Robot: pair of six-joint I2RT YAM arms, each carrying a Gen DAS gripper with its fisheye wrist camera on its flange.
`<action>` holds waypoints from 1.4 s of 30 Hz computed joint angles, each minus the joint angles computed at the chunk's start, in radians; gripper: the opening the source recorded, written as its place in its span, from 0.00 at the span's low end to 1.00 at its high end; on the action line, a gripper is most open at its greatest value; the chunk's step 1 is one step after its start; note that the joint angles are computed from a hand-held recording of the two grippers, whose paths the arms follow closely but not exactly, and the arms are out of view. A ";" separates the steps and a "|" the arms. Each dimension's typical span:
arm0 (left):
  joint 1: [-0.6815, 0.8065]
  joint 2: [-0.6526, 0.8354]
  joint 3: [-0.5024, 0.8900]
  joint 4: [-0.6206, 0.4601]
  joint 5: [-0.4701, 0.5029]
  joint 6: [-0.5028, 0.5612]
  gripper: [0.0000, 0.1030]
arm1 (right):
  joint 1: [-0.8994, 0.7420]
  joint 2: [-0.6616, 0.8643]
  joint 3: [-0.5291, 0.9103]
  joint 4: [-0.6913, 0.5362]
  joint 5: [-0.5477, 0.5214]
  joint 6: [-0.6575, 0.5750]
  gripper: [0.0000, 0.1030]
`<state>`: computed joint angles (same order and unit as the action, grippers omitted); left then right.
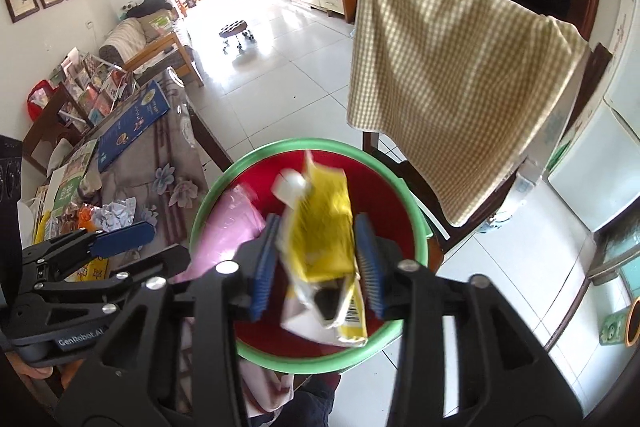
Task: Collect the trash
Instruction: 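Open both grippers over the red bucket to drop the bag and box, then move both grippers back down to the table surface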
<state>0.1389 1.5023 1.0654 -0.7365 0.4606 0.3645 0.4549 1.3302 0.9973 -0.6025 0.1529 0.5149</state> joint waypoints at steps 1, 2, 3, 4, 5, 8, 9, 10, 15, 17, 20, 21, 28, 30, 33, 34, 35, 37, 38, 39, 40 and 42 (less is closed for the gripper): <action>0.003 -0.003 -0.001 0.003 -0.002 0.006 0.54 | -0.002 -0.004 -0.001 -0.002 0.003 0.000 0.40; 0.008 -0.010 -0.004 0.006 -0.003 0.011 0.54 | -0.002 -0.005 0.000 -0.004 0.008 -0.002 0.40; 0.015 -0.016 -0.008 0.011 -0.004 0.013 0.55 | -0.001 -0.009 0.001 -0.008 0.012 -0.001 0.40; 0.022 -0.023 -0.012 0.012 -0.002 0.013 0.56 | 0.001 -0.014 0.001 -0.011 0.015 0.001 0.40; 0.033 -0.024 -0.011 0.009 0.001 0.016 0.56 | 0.002 -0.017 0.003 -0.014 0.018 0.000 0.40; 0.075 -0.046 -0.024 0.011 0.003 0.021 0.59 | 0.005 -0.018 0.011 -0.021 0.025 -0.005 0.46; 0.089 -0.046 -0.023 0.012 0.002 0.026 0.59 | 0.009 -0.015 0.016 -0.021 0.026 -0.003 0.47; 0.107 -0.052 -0.028 0.014 0.001 0.034 0.59 | 0.011 -0.011 0.020 -0.021 0.024 -0.003 0.47; 0.223 -0.052 -0.019 0.004 0.010 0.068 0.60 | 0.057 0.039 0.063 -0.009 0.024 0.003 0.51; 0.278 -0.042 -0.008 -0.001 0.019 0.087 0.60 | 0.090 0.076 0.094 -0.008 0.028 0.011 0.53; 0.376 -0.017 0.019 -0.015 0.037 0.111 0.60 | 0.145 0.141 0.154 -0.006 0.032 0.016 0.56; 0.417 -0.004 0.031 -0.020 0.045 0.123 0.60 | 0.163 0.158 0.171 -0.006 0.034 0.017 0.57; 0.677 0.136 0.164 -0.074 0.080 0.255 0.63 | 0.325 0.328 0.353 -0.037 0.074 0.062 0.60; 0.767 0.207 0.230 -0.103 0.085 0.322 0.65 | 0.368 0.371 0.405 -0.056 0.080 0.078 0.61; 0.874 0.319 0.332 -0.138 0.072 0.411 0.65 | 0.451 0.466 0.519 -0.098 0.083 0.101 0.64; 0.908 0.360 0.373 -0.158 0.070 0.445 0.65 | 0.473 0.500 0.558 -0.109 0.078 0.105 0.65; 0.952 0.416 0.433 -0.196 0.068 0.499 0.65 | 0.499 0.537 0.599 -0.121 0.061 0.105 0.65; 1.012 0.502 0.529 -0.261 0.062 0.596 0.66 | 0.555 0.622 0.697 -0.156 0.018 0.088 0.68; 1.041 0.543 0.577 -0.294 0.055 0.650 0.68 | 0.585 0.679 0.763 -0.187 -0.010 0.060 0.72; 1.073 0.592 0.638 -0.331 0.042 0.714 0.70 | 0.615 0.742 0.843 -0.227 -0.034 0.028 0.73; 1.101 0.635 0.692 -0.355 0.028 0.767 0.71 | 0.643 0.800 0.912 -0.264 -0.057 -0.001 0.73; 1.142 0.707 0.784 -0.396 -0.008 0.857 0.71 | 0.700 0.941 1.081 -0.341 -0.142 -0.029 0.75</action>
<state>1.2812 2.2091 1.8490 -1.1321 0.4526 1.2213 1.1547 2.2709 2.0778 -0.9431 0.0112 0.4859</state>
